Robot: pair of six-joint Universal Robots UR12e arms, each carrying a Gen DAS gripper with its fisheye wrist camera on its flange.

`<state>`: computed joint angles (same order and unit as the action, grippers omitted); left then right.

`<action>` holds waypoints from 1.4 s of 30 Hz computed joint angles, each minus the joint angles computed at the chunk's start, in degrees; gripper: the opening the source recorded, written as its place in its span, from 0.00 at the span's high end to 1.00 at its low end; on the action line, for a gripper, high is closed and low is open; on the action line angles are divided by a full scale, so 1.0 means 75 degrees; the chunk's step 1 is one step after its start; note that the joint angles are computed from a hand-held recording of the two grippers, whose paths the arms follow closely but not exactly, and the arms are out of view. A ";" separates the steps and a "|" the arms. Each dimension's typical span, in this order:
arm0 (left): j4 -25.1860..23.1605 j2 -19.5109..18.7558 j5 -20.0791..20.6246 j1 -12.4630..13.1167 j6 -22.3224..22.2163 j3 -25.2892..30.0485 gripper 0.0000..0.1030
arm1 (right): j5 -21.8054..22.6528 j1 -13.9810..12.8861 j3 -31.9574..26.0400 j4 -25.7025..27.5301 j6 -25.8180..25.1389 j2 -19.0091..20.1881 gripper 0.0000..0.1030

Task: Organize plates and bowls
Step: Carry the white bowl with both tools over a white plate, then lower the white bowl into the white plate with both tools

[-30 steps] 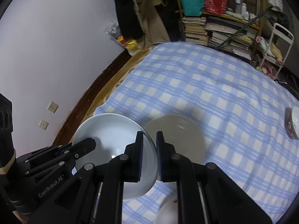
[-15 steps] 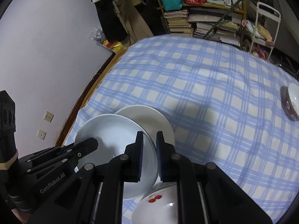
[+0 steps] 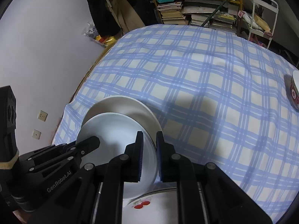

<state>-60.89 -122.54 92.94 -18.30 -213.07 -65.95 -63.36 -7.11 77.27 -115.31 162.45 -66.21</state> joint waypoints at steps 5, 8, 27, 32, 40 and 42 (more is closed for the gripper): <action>-0.0059 -0.0050 0.0001 0.0002 0.0094 0.0011 0.91 | 0.0009 -0.0013 0.0036 0.0022 -0.0028 0.0028 0.86; -0.0038 -0.0062 0.0017 0.0001 0.0121 -0.0014 0.91 | 0.0047 -0.0018 0.0057 0.0024 0.0005 0.0054 0.86; -0.0047 -0.0045 0.0412 -0.0041 0.0214 0.0053 0.90 | 0.0365 -0.0060 0.0000 0.0130 0.0059 0.0123 0.86; 0.0070 0.0106 0.0452 0.0010 0.0184 -0.0085 0.90 | 0.0426 -0.0082 0.0015 0.0114 0.0165 0.0104 0.86; -0.0061 0.0218 0.0620 -0.0029 0.0125 -0.0037 0.90 | 0.0578 -0.0193 0.0051 0.0055 0.0328 -0.0012 0.86; -0.0132 0.0198 0.0733 -0.0072 0.0109 0.0074 0.89 | 0.0546 -0.0228 0.0010 0.0085 0.0355 -0.0032 0.86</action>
